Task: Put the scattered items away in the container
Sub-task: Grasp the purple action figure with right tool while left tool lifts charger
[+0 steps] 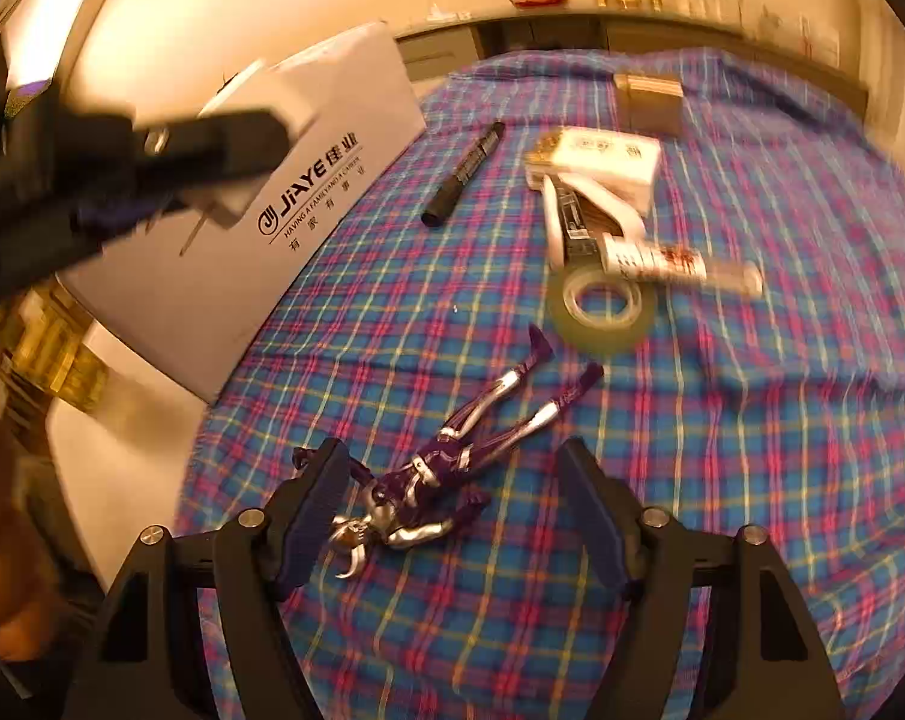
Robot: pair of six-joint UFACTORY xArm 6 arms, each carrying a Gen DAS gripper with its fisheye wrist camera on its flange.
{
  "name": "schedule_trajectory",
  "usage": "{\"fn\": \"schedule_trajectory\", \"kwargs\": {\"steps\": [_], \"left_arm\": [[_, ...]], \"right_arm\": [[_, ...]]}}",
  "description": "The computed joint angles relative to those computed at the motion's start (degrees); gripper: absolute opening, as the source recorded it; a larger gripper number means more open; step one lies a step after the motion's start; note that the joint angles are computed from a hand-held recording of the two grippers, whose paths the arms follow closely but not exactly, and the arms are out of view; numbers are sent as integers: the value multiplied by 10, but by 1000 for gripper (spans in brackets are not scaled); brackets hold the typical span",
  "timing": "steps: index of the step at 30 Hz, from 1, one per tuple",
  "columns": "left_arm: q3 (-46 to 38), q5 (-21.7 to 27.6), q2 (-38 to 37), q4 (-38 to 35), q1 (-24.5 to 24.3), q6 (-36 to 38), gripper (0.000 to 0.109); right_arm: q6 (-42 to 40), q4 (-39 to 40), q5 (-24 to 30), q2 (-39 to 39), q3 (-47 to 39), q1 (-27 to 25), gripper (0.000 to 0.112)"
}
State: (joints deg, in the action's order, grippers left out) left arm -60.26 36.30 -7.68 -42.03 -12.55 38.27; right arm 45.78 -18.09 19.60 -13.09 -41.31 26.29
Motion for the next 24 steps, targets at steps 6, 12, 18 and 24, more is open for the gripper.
{"fn": "schedule_trajectory", "kwargs": {"steps": [6,12,18,24], "left_arm": [[-1,8,-6,-15,14,6,22],[-6,16,-11,-35,29,15,22],[-7,21,-18,-49,35,23,22],[-8,21,-20,-55,42,26,22]], "right_arm": [[-15,-8,-3,31,-29,12,21],[-34,60,-33,20,-8,5,19],[-19,53,-37,-5,1,3,19],[-17,48,-36,-28,-2,6,19]]}}
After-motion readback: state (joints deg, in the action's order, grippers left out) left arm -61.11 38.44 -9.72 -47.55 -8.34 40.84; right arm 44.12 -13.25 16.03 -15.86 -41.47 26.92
